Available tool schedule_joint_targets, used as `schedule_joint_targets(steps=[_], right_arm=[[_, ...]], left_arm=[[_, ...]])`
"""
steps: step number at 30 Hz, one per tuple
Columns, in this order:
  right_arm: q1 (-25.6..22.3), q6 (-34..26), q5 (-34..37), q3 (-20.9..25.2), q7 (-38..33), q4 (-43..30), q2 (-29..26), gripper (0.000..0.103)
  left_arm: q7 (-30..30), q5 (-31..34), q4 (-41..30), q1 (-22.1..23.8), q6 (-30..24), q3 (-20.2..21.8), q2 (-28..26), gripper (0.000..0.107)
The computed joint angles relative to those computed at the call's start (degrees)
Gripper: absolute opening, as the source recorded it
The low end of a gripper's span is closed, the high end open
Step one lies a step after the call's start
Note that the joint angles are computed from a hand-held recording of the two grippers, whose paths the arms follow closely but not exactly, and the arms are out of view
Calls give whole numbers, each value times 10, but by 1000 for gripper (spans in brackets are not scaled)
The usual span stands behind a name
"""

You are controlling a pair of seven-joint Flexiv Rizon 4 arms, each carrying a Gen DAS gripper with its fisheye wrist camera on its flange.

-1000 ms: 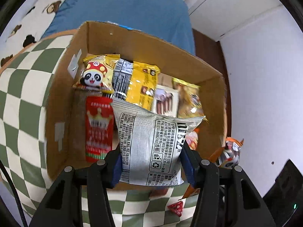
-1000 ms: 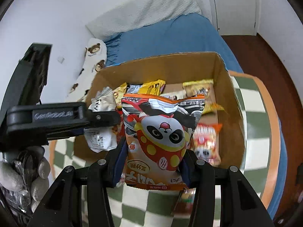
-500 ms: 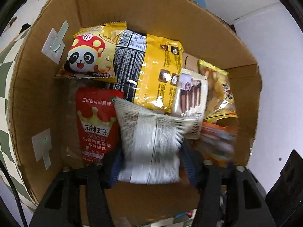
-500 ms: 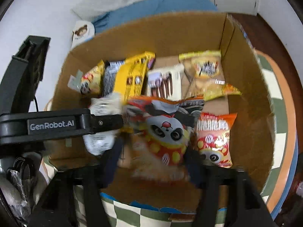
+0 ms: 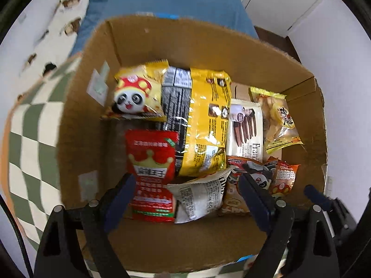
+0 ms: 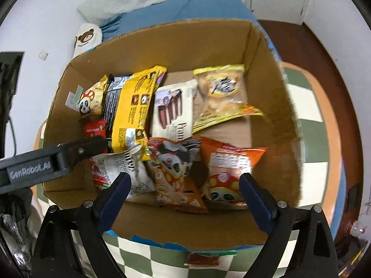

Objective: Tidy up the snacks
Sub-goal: 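Carry both bags into the box and open both tools, then grasp the small photo-printed packet with the left tool while the right tool grasps the brown jerky pack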

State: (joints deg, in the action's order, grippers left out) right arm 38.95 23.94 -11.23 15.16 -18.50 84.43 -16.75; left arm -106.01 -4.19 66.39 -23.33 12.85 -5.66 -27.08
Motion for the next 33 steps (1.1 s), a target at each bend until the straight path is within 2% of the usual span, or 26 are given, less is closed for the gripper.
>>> schedule_joint_targets(steps=[5, 20, 27, 33], right_arm=[[13, -40, -39, -2, 17, 1, 16, 96], [48, -87, -161, 14, 74, 11, 67, 96], [71, -110, -207, 27, 93, 0, 84, 96], [78, -94, -206, 40, 132, 18, 104, 96]], left_arm=[[1, 64, 30, -18, 39, 14, 42, 91], [-25, 133, 140, -19, 146, 1, 166, 91], [-33, 138, 192, -8, 169, -13, 226, 91], [-48, 132, 235, -1, 176, -27, 273, 91]])
